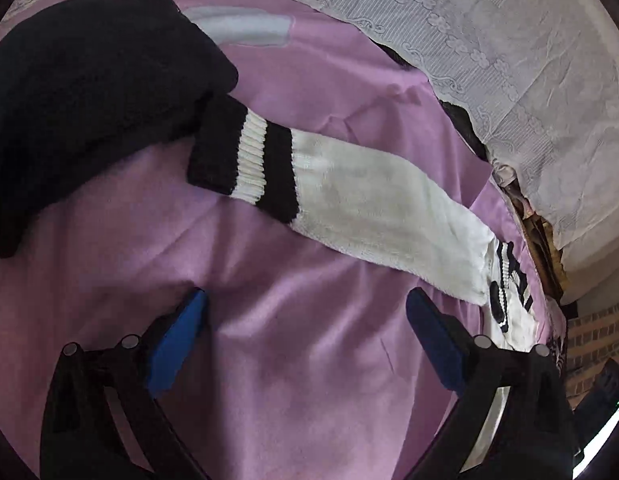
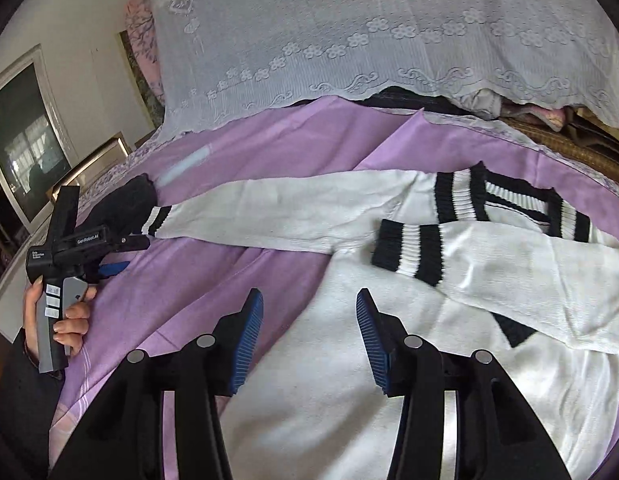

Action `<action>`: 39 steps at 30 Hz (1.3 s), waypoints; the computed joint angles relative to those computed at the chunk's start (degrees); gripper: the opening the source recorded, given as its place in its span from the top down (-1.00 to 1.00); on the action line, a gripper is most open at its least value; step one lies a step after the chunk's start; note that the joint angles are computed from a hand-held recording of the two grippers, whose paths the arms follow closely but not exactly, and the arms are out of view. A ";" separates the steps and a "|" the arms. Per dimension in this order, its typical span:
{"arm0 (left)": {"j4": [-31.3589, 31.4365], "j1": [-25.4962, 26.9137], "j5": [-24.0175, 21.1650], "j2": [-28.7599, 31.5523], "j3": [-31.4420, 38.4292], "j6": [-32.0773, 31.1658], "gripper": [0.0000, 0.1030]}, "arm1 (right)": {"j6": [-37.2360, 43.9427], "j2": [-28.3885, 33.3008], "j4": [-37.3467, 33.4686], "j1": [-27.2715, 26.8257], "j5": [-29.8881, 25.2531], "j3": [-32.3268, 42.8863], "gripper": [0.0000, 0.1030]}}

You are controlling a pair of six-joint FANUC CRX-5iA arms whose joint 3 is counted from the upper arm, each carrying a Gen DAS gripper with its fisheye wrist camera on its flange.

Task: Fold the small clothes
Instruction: 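Grasp the other sleeve's striped cuff with the left tool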

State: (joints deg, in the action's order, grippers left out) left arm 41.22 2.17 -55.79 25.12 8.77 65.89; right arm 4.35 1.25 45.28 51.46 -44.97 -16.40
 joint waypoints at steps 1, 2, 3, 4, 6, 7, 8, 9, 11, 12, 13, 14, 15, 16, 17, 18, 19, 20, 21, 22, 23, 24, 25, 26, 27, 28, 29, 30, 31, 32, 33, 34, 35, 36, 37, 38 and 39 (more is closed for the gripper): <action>0.17 -0.03 0.93 0.52 0.62 -0.32 -0.88 | 2.23 2.01 -1.47 -0.13 -0.24 2.24 0.05; -0.50 -0.31 1.88 1.01 1.56 0.07 -0.88 | 3.99 4.01 -2.20 -0.18 -0.98 4.37 0.05; -1.10 -0.59 2.85 1.60 2.57 0.65 -0.87 | 5.46 5.94 -2.47 -0.28 -1.97 6.37 0.05; -1.21 -0.71 3.76 2.22 3.39 1.03 -0.87 | 6.60 7.66 -2.54 -0.43 -2.87 8.13 0.05; -0.30 -0.96 5.23 3.44 4.35 1.55 -0.86 | 8.48 10.42 -2.97 -0.99 -3.46 11.05 0.05; 0.09 -1.10 6.00 3.79 4.57 1.31 -0.83 | 9.65 11.76 -3.32 -1.22 -3.48 12.58 0.05; -0.24 -1.35 7.08 3.84 4.63 1.18 -0.71 | 11.10 13.07 -3.70 -1.36 -3.44 14.12 0.05; -1.00 -1.46 7.80 3.87 4.91 1.08 -0.59 | 12.72 14.51 -3.89 -1.35 -3.69 15.79 0.05; -1.20 -1.41 8.00 4.22 5.45 0.59 -0.09 | 16.23 17.84 -3.43 -0.88 -5.40 19.50 0.05; -0.42 -1.08 7.85 4.42 5.45 0.22 0.00 | 17.78 19.48 -2.97 -0.59 -6.20 21.27 0.05; 0.36 -0.86 7.88 4.46 5.18 0.00 0.19 | 19.48 21.16 -2.82 -0.32 -7.11 23.26 0.05; 0.99 -0.71 7.61 4.60 5.19 -0.27 0.30 | 20.97 22.83 -2.89 -0.10 -8.02 25.30 0.05; 1.62 -0.53 7.07 4.82 5.30 -0.75 0.51 | 22.69 24.42 -3.16 0.04 -8.96 27.34 0.05; 2.37 -0.39 6.81 4.87 5.13 -1.23 0.61 | 24.45 26.03 -3.29 0.18 -10.00 29.33 0.05; 3.05 -0.28 6.57 4.94 5.06 -1.59 0.61 | 25.59 27.47 -2.69 0.36 -11.22 30.89 0.07; 3.68 -0.22 6.43 4.93 4.90 -1.96 0.63 | 25.97 28.53 -1.32 0.52 -12.04 31.73 0.08; 4.60 -0.12 6.23 4.88 4.62 -2.70 0.67 | 26.03 29.26 0.02 0.60 -12.48 32.28 0.08; 5.56 -0.05 5.84 4.85 4.46 -3.42 0.72 | 25.77 29.57 1.11 0.57 -12.47 32.41 0.09; 6.62 -0.04 5.66 4.61 4.06 -4.33 0.75 | 25.65 29.87 1.64 0.49 -12.41 32.71 0.14; 7.69 -0.14 5.85 4.14 3.38 -5.56 0.78 | 25.88 30.31 1.64 0.39 -12.88 33.41 0.23; 8.67 -0.30 6.20 3.52 2.67 -7.07 0.79 | 26.44 30.67 1.07 0.19 -13.27 34.13 0.55; 9.59 -0.48 6.73 2.71 1.73 -8.77 0.79 | 26.16 30.27 0.44 0.02 -12.58 33.82 0.90; 10.42 -0.73 7.11 1.96 0.92 -10.37 0.79 | 24.41 29.37 0.97 -0.09 -11.43 32.49 0.90; 11.11 -1.00 7.42 1.20 0.16 -11.87 0.79 | 22.24 28.16 1.97 -0.15 -9.99 30.64 0.91; 11.78 -1.21 7.62 0.53 -0.49 -13.27 0.79 | 20.73 27.02 2.41 -0.18 -8.85 29.15 0.91; 12.44 -1.46 7.76 -0.12 -1.07 -14.63 0.80 | 20.02 26.03 1.95 -0.31 -7.74 28.19 0.91; 13.15 -1.85 8.04 -0.83 -1.69 -16.04 0.80 | 19.49 24.91 0.94 -0.53 -6.30 27.27 0.91; 13.71 -2.37 8.48 -1.58 -2.32 -17.40 0.80 | 19.26 23.66 -0.87 -0.86 -4.30 26.37 0.91; 13.87 -2.99 8.93 -2.37 -2.90 -18.89 0.80 | 19.54 22.08 -3.54 -1.39 -1.82 25.31 0.89; 13.94 -3.68 9.79 -3.32 -3.69 -20.64 0.80 | 19.08 20.40 -5.80 -1.97 0.60 24.02 0.74; 14.04 -4.49 11.15 -4.49 -4.81 -22.67 0.80 | 16.12 18.25 -6.14 -2.64 3.50 21.45 0.51; 13.86 -5.42 12.89 -5.69 -5.98 -24.56 0.80 | 11.86 15.81 -5.60 -3.50 7.07 18.20 0.46; 13.60 -6.34 14.69 -6.84 -7.14 -26.28 0.80 | 7.84 13.19 -5.95 -4.64 11.33 14.96 0.44; 13.54 -7.12 15.86 -7.63 -7.96 -27.89 0.80 | 3.95 10.66 -6.51 -5.91 16.02 11.79 0.45; 13.45 -7.83 16.47 -8.14 -8.45 -29.08 0.80 | -1.37 8.01 -5.77 -7.50 21.67 8.03 0.45; 13.26 -8.48 16.57 -8.52 -8.73 -29.99 0.80 | -7.37 5.63 -3.61 -9.35 27.82 4.23 0.45; 13.13 -9.10 16.50 -8.82 -8.88 -30.83 0.80 | -10.89 3.85 -3.02 -11.03 33.21 1.64 0.44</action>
State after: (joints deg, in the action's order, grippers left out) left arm 54.35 -6.93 -39.28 16.30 -0.11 35.05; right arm -6.54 5.10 42.26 40.43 -11.76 -14.76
